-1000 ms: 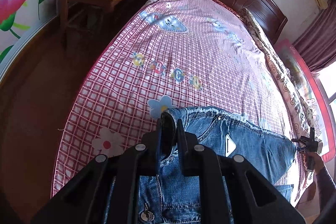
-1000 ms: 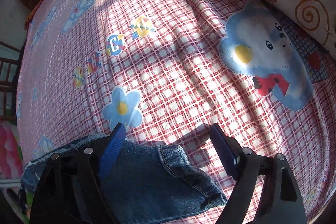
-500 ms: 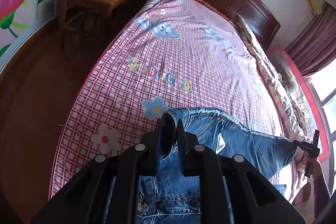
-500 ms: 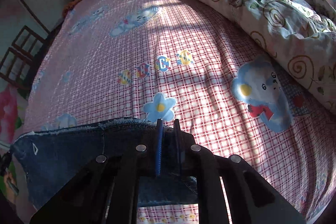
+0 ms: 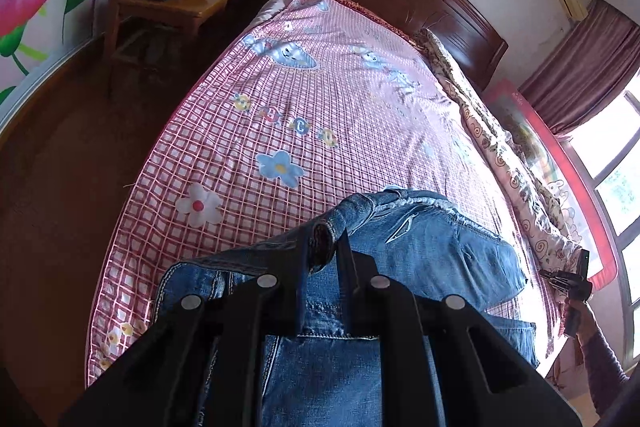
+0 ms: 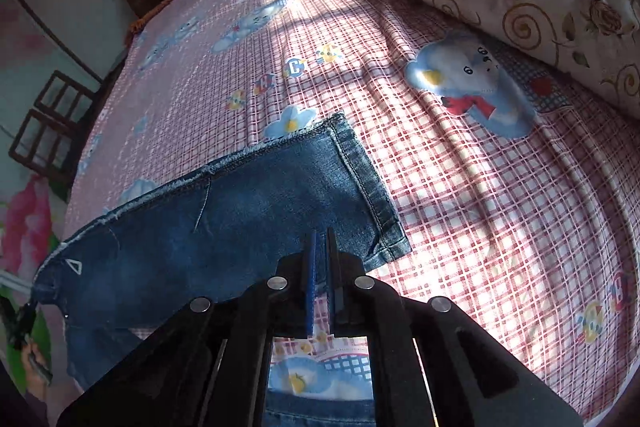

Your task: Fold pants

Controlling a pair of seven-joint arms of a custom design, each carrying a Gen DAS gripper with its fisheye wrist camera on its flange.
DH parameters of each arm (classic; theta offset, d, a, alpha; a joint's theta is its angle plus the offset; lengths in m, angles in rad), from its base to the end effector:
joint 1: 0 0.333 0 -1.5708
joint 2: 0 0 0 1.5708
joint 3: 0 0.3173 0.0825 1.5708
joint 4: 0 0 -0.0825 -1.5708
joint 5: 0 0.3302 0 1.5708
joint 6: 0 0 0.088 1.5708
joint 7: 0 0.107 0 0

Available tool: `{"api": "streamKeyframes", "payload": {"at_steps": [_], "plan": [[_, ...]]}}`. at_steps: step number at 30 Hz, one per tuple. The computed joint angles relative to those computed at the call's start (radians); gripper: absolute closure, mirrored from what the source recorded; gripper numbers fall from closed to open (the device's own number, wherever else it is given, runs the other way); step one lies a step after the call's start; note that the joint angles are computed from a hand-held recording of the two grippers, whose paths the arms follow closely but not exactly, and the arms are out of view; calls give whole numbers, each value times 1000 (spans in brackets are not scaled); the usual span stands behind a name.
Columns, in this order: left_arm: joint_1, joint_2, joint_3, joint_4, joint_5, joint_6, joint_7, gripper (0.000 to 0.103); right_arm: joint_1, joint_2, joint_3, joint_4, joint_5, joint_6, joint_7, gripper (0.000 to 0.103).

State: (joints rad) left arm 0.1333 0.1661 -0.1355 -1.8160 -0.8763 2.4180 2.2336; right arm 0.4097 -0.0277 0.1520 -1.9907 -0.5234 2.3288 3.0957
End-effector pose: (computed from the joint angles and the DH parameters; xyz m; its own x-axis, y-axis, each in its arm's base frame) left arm 0.5948 0.0002 0.5186 -0.2502 -0.8485 0.4662 -0.8177 -0.0726 -0.5710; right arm 0.4542 0.2766 0.5360 -0.5479 -0.7985 -0.2493 -0.6479 0.5936 -0.4774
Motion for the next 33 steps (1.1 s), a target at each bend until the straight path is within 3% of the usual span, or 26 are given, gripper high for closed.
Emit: {"api": "streamKeyframes", "payload": {"at_steps": [1, 2, 3, 7, 10, 17, 18, 19, 20, 22, 24, 29, 33], "plan": [[-4, 1, -3, 3, 4, 3, 1, 91, -11, 30, -14, 38, 34, -7, -48, 62], [-7, 1, -4, 5, 8, 2, -1, 91, -18, 71, -23, 96, 61, -44, -86, 41], [-9, 1, -6, 6, 11, 2, -4, 91, -6, 108, -48, 152, 55, -86, -98, 41], [-14, -3, -7, -4, 7, 6, -15, 91, -36, 221, -80, 294, 105, -110, -213, 41], [-14, -1, -5, -6, 7, 7, -20, 91, -37, 303, -101, 402, 160, -195, -303, 41], [-11, 6, -4, 5, 22, 2, -36, 91, -14, 400, -136, 491, 200, -285, -372, 41], [-10, 5, -4, 5, 23, -1, -38, 91, -7, 415, -140, 516, 191, -311, -390, 43], [-9, 5, -4, 6, 25, -3, -39, 91, 3, 437, -143, 559, 179, -361, -420, 59], [-9, 2, -4, 4, 27, -1, -41, 91, 14, 440, -152, 571, 169, -381, -441, 81], [-10, 0, -3, 3, 31, -1, -44, 91, 0, 410, -145, 536, 195, -337, -445, 83], [-11, -2, -2, 0, 37, 2, -49, 91, 13, 409, -145, 554, 177, -359, -470, 85], [-7, -25, 3, -20, 21, 14, -37, 91, 82, 309, -140, 489, 30, -355, -414, 85], [7, -70, 20, -62, -51, 27, -2, 92, 148, 229, -93, 457, -107, -395, -358, 85]]}}
